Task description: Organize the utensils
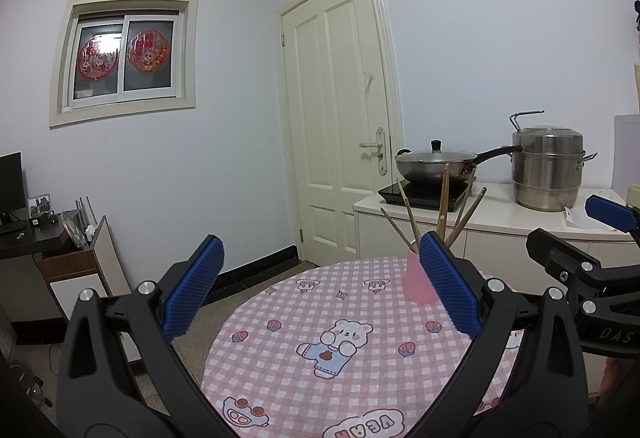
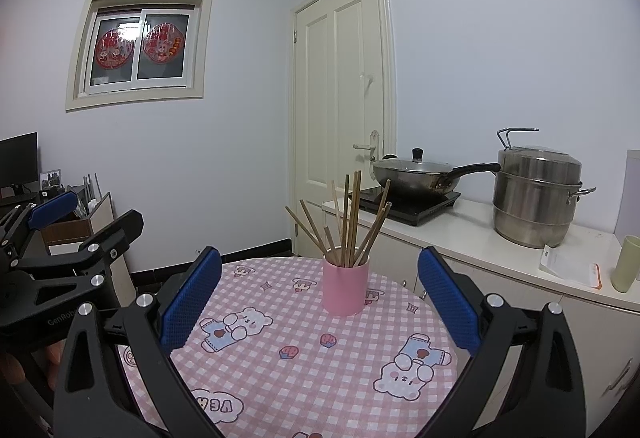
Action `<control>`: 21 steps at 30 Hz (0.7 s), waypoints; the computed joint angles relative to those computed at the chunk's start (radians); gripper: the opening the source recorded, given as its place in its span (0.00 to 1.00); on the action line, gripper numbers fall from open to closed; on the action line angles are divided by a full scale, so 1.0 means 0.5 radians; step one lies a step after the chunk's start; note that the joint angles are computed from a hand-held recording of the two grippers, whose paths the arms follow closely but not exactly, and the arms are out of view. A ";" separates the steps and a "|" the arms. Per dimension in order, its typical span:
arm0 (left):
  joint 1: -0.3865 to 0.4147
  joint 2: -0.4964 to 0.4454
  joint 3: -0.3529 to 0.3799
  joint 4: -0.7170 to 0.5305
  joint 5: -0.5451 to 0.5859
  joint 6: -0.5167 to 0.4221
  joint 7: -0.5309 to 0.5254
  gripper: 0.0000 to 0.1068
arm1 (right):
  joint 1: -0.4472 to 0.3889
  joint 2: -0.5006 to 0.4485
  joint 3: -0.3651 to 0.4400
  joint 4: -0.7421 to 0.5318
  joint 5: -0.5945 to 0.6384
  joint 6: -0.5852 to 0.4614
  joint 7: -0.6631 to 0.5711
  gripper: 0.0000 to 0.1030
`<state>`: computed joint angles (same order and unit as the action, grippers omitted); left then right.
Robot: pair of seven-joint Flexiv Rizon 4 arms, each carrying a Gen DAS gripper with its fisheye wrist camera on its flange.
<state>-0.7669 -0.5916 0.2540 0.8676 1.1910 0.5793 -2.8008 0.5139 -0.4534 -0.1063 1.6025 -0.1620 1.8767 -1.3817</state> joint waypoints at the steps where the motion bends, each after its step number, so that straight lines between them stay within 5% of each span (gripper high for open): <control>1: 0.005 -0.002 -0.003 -0.003 -0.004 0.002 0.004 0.90 | -0.002 -0.001 0.002 -0.004 -0.001 -0.004 0.001 0.92; 21: 0.096 -0.072 -0.009 -0.048 -0.163 0.047 0.086 0.90 | -0.140 -0.107 0.137 -0.120 -0.127 -0.104 0.098 0.92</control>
